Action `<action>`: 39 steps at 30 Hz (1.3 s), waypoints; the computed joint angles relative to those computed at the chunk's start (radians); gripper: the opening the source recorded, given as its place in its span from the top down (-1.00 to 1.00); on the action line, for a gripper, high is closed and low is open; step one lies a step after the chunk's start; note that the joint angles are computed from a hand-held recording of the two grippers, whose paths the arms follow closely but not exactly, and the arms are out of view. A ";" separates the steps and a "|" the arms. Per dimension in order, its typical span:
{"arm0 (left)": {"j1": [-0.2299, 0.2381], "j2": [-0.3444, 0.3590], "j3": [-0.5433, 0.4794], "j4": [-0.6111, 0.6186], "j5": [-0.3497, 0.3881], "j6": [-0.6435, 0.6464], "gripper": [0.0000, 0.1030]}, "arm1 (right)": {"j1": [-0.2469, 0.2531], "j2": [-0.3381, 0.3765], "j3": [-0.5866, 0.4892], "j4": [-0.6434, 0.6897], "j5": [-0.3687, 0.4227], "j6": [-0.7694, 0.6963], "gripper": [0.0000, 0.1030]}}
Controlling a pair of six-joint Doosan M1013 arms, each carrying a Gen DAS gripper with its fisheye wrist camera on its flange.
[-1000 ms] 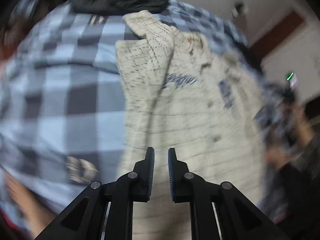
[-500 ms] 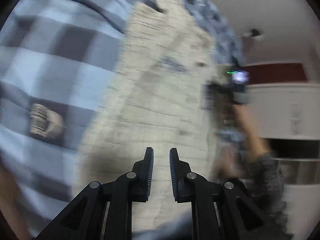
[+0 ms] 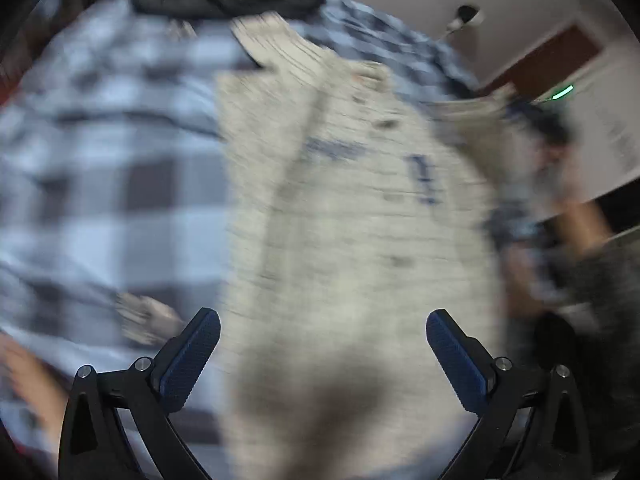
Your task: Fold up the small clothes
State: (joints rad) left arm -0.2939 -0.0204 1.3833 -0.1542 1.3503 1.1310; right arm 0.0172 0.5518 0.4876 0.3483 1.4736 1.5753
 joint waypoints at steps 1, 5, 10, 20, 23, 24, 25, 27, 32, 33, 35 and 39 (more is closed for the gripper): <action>-0.021 0.010 -0.012 0.079 0.024 0.002 -1.00 | 0.004 -0.016 -0.003 0.017 -0.009 -0.036 0.67; -0.065 0.029 -0.017 0.221 0.051 -0.033 -1.00 | 0.042 -0.082 0.042 0.191 -0.029 -0.169 0.67; -0.083 0.013 -0.023 0.424 0.095 -0.042 -1.00 | 0.116 -0.137 0.108 0.459 0.062 -0.283 0.49; -0.166 -0.001 -0.011 0.790 0.137 -0.043 -1.00 | 0.129 -0.203 0.285 0.079 0.011 -0.390 -0.62; -0.176 0.002 -0.010 0.813 0.155 -0.031 -1.00 | 0.126 -0.220 0.384 -0.122 0.028 -0.457 -0.63; -0.170 0.003 -0.014 0.790 0.153 -0.027 -1.00 | 0.120 -0.220 0.402 -0.145 0.051 -0.466 -0.63; -0.165 0.005 -0.017 0.772 0.153 -0.028 -1.00 | 0.119 -0.219 0.430 -0.188 0.076 -0.482 -0.63; -0.159 0.009 -0.022 0.748 0.157 -0.030 -1.00 | 0.122 -0.228 0.491 -0.274 0.074 -0.500 -0.62; -0.155 0.025 -0.022 0.725 0.176 -0.024 -1.00 | 0.141 -0.238 0.533 -0.316 0.073 -0.518 -0.62; -0.156 0.027 -0.021 0.722 0.179 -0.024 -1.00 | 0.148 -0.229 0.526 -0.317 0.086 -0.520 -0.60; -0.154 0.031 -0.019 0.711 0.186 -0.020 -1.00 | 0.165 -0.217 0.523 -0.358 0.096 -0.544 0.62; -0.148 0.034 -0.015 0.681 0.190 -0.017 -1.00 | 0.161 -0.197 0.478 -0.454 0.115 -0.586 0.93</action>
